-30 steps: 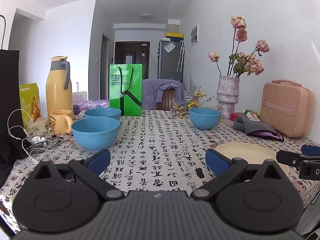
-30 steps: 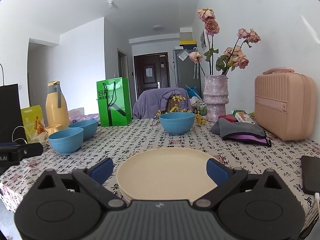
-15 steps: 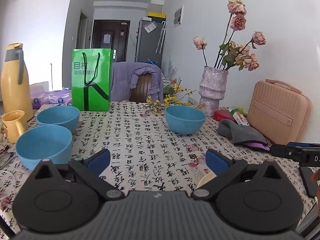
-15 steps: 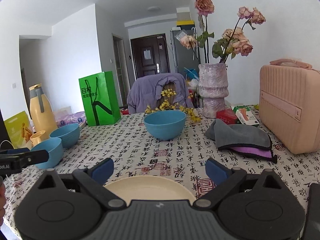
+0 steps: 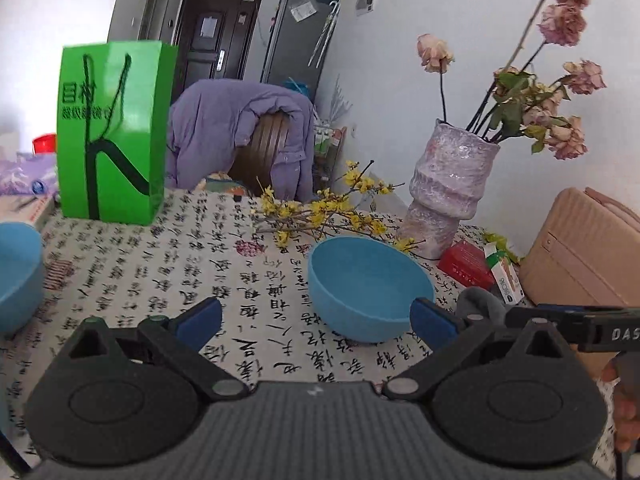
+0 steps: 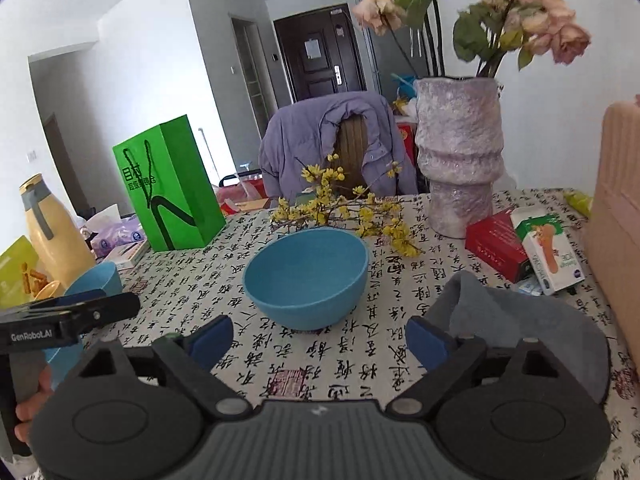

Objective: Organize plates and bowls
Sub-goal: 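Close both grippers on the rim of the blue bowl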

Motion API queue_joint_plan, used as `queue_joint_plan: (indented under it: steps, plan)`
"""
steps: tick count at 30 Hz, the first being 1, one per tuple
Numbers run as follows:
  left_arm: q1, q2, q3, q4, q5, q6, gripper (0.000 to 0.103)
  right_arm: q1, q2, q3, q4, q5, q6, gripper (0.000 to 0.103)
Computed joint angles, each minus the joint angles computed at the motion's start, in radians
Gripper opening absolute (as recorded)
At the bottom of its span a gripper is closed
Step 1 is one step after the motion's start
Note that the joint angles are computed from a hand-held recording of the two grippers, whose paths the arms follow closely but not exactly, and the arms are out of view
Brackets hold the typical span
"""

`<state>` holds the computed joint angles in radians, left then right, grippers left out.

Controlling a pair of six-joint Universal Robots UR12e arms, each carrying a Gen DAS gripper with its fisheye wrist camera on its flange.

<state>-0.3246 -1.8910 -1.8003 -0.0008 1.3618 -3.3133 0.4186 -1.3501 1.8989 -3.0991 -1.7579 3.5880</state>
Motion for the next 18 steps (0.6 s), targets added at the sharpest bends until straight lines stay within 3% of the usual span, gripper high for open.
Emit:
queue_joint_plan:
  steps: [4,8,12,14,15,16,18]
  plan:
    - [0.002,-0.084,0.111,-0.095,-0.051,-0.107,0.094,-0.053,0.075,-0.085,0.076,0.066,0.024,0.074]
    - [-0.009,-0.147,0.196,-0.186,-0.008,-0.179,0.093,-0.083,0.139,-0.154,0.147,0.094,0.029,0.06]
    - [-0.009,-0.183,0.23,-0.189,-0.02,-0.192,0.094,-0.103,0.179,-0.195,0.186,0.122,0.048,0.044]
    - [-0.01,-0.192,0.236,-0.171,-0.032,-0.157,0.094,-0.107,0.19,-0.205,0.189,0.129,0.049,0.032]
    - [-0.015,-0.193,0.249,-0.207,-0.022,-0.126,0.093,-0.11,0.194,-0.208,0.187,0.133,0.044,0.022]
    - [-0.02,-0.193,0.261,-0.246,-0.008,-0.104,0.087,-0.112,0.197,-0.209,0.181,0.143,0.042,0.015]
    - [-0.023,-0.198,0.288,-0.318,-0.004,-0.081,0.059,-0.109,0.202,-0.216,0.183,0.127,0.039,0.01]
